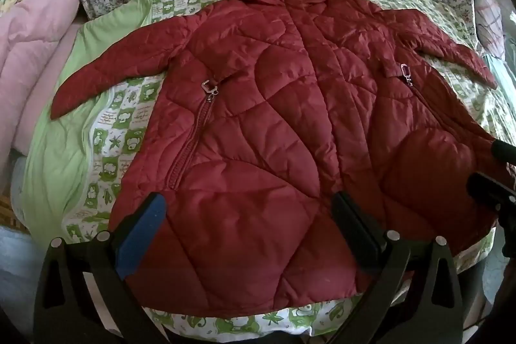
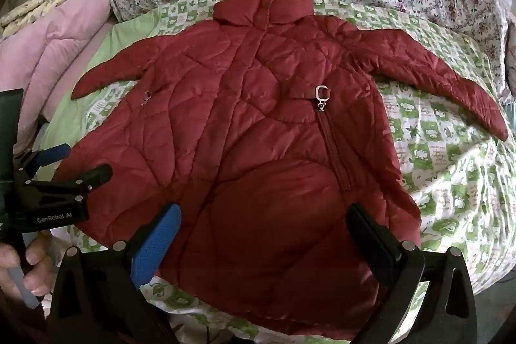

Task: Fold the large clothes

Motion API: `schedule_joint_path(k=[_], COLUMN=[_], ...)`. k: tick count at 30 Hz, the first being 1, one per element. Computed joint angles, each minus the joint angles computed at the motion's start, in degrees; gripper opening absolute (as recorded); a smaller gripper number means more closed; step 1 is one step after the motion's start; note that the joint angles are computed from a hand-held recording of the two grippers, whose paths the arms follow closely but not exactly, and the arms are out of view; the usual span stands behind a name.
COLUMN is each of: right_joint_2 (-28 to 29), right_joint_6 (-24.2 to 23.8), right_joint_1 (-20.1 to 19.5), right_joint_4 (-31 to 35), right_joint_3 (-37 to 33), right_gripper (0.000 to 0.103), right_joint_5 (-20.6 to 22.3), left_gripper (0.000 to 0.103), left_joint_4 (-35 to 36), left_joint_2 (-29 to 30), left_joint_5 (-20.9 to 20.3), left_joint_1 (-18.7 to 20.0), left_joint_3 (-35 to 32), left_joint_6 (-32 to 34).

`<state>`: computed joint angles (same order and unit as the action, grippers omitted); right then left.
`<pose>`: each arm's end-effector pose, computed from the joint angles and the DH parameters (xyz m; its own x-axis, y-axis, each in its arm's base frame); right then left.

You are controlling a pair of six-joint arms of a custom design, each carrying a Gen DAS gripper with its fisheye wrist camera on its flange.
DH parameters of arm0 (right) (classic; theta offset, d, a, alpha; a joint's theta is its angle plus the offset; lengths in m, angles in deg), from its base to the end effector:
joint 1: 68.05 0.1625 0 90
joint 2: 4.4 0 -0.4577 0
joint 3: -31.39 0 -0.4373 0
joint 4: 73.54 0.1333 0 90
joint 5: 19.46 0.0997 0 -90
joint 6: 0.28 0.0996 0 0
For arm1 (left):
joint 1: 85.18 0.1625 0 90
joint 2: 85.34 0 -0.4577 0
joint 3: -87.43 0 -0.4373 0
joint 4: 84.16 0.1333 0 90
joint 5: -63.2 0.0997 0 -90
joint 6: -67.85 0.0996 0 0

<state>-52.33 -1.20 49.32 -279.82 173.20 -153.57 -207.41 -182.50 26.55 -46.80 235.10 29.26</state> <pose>0.2391 -0.3227 0.0378 -0.7526 -0.1077 0.6496 -0.4372 0.8194 -0.3707 -0.1017 -0.3525 0.1928 -0.6108 0.1114 -0.7839 0.4704 0.8475 -0.2460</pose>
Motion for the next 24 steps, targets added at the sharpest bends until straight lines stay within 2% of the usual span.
schedule_joint_path(k=[9, 12, 18, 24], right_joint_2=[-0.3, 1.0, -0.7, -0.5], right_joint_6=[0.3, -0.5, 0.2, -0.5], right_joint_1=[0.3, 0.0, 0.6, 0.7], right_joint_4=[0.3, -1.5, 0.3, -0.6], right_joint_3=[0.2, 0.1, 0.2, 0.4], right_gripper=[0.103, 0.103, 0.103, 0.103], right_joint_5=[-0.1, -0.1, -0.3, -0.4], left_gripper=[0.103, 0.103, 0.103, 0.103], left_joint_4=[0.1, -0.6, -1.3, 0.5], left_joint_2=[0.1, 0.0, -0.4, -0.8], left_joint_5=[0.0, -0.1, -0.1, -0.3], left_joint_1=[-0.3, -0.2, 0.0, -0.4], left_joint_3=[0.1, 0.2, 0.5, 0.2], left_joint_6=[-0.4, 0.1, 0.9, -0.1])
